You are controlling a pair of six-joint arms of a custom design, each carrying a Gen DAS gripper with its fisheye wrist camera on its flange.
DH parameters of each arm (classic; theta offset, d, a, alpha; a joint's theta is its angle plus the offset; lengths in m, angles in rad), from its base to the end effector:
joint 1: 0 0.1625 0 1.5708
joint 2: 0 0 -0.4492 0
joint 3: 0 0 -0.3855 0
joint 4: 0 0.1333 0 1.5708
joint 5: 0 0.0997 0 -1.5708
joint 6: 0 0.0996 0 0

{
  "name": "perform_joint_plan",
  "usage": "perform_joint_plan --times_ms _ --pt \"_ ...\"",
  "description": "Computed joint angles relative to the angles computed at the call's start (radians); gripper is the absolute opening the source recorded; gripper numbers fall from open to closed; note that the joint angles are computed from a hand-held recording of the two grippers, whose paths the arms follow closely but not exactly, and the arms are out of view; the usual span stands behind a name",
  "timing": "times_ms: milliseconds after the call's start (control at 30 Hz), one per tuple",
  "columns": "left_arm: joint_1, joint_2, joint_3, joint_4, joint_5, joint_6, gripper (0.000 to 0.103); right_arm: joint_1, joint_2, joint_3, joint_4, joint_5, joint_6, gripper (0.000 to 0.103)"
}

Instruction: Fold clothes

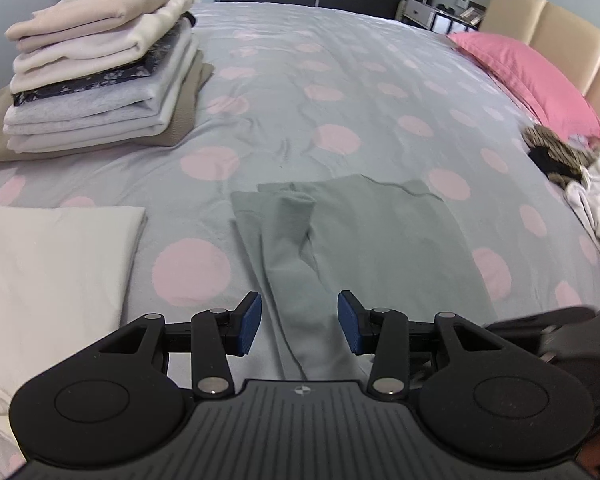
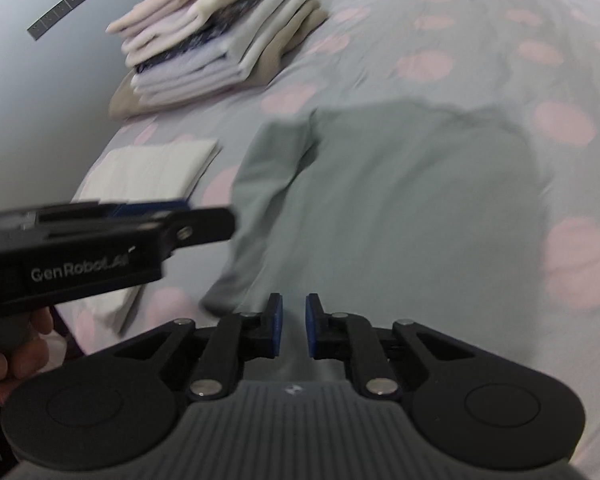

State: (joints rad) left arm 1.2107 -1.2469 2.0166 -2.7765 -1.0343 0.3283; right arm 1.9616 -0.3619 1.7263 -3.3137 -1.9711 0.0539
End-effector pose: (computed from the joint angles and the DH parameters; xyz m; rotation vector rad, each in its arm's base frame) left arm -0.0201 -0.5762 0.2846 0.7160 2.4586 -0.5773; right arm 0.3257 -0.5425 -0.1042 0.3577 -2.7445 0.6404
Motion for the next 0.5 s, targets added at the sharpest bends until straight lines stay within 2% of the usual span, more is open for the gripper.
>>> perform_joint_plan --times_ms 167,333,367,500 --pt "0.022 0.021 0.0 0.009 -0.01 0.024 0.039 -0.004 0.05 -0.026 0.005 0.03 0.018 0.013" --pt "0.039 0.058 -0.017 0.012 0.064 0.011 0.04 -0.008 0.038 0.001 -0.002 0.049 0.004 0.014" --pt "0.044 0.062 -0.021 0.012 0.07 0.005 0.043 -0.008 0.029 0.014 -0.009 0.053 -0.004 0.014" --pt "0.046 0.071 -0.011 -0.041 0.106 0.032 0.046 -0.005 -0.018 0.095 -0.092 0.047 -0.052 0.017"
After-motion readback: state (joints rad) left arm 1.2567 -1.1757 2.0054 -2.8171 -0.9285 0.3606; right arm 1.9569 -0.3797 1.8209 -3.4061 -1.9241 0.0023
